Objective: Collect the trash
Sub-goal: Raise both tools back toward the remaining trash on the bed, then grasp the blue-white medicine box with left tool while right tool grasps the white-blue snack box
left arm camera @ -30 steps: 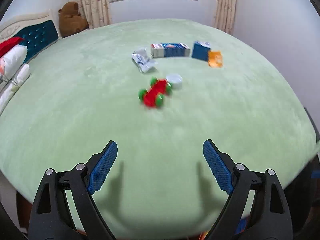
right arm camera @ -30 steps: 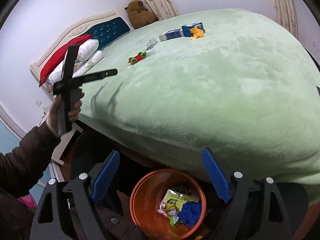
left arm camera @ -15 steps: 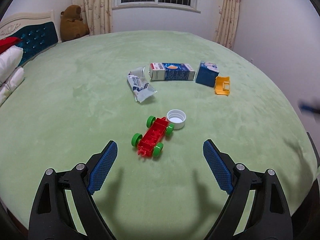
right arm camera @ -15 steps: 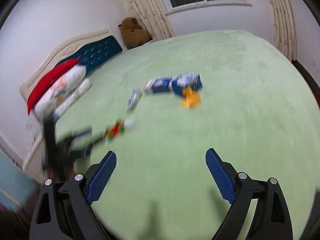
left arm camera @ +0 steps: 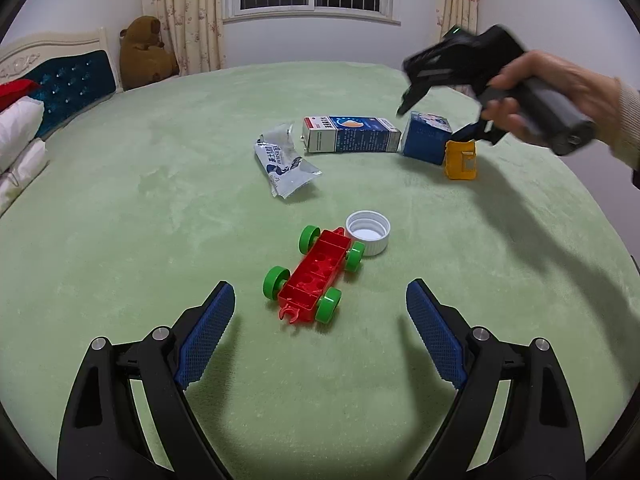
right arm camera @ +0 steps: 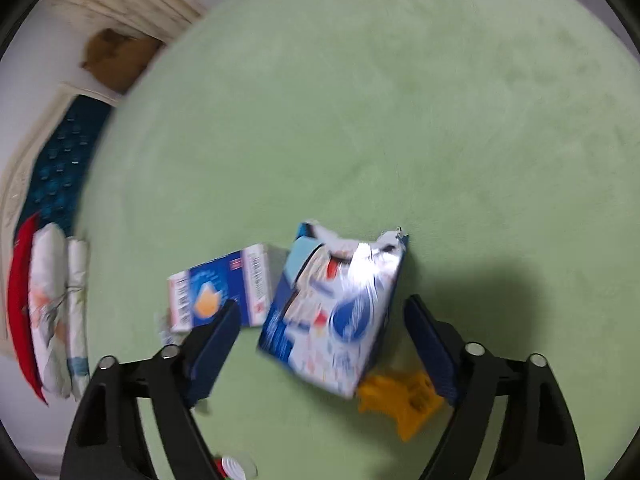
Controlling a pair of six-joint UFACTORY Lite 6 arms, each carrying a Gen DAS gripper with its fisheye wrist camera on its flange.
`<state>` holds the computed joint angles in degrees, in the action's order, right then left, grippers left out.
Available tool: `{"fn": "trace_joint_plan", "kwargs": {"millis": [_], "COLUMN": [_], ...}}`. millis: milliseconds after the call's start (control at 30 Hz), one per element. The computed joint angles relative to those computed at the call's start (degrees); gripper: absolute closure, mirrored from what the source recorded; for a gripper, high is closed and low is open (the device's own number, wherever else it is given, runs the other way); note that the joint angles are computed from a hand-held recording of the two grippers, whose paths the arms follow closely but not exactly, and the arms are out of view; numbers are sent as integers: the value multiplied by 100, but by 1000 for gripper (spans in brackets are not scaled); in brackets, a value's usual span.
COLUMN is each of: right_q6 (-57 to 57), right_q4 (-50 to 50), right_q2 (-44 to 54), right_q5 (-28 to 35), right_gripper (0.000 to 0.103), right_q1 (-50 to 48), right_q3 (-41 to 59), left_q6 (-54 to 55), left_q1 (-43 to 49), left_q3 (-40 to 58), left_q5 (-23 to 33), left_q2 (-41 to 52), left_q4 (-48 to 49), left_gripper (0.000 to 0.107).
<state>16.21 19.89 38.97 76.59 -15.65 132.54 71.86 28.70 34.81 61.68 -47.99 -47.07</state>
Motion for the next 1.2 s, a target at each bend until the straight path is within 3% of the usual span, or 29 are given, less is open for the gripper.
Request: {"fn": "trace_joint_plan", "kwargs": {"millis": [167,267,433,533,700,767,833,967,1200], "right_q6": [250,-124,-1795,-3320,-5425,-6218,-6972,-8339,-9363], "right_q4": [-393,-391,935,1799,3039,3471,3648,3631,3457], "right_q2": [473,-68,-2364,-3959,-6154,-6572,-7134,-7474,-6836], "right_q5": [159,-310,-1597,-1778,-427,19,920,2285,3346], "right_gripper": [49,50,50,50,50,50,50,50,50], "right_q1": [72,123,-383,-912,-2891,-3505,-4703,-6696,-8156], "right_q3": [555,-193,-2542,-3813,-5805,-6452,-7264,-8003,-7725], "left_q6": [204,206,254,154,-112,-720,-1465,-2893,-3732], "left_q1": [215,274,464,581,557,-186,-1237,-2919,-4303], "left_q3": [-37,3,115,341,1067,1498,1911,2703,4970], "left_q5": [163,215,421,601,913,501,-153,-1224,-1464], "left_q2": [58,152,380,504,796,1093,1478,2537,4925], "left_q4": [-180,-205,-290,-284,-343,-151,254,1256,2817], "left_gripper": [21,21,21,21,21,21,21,21,21]}}
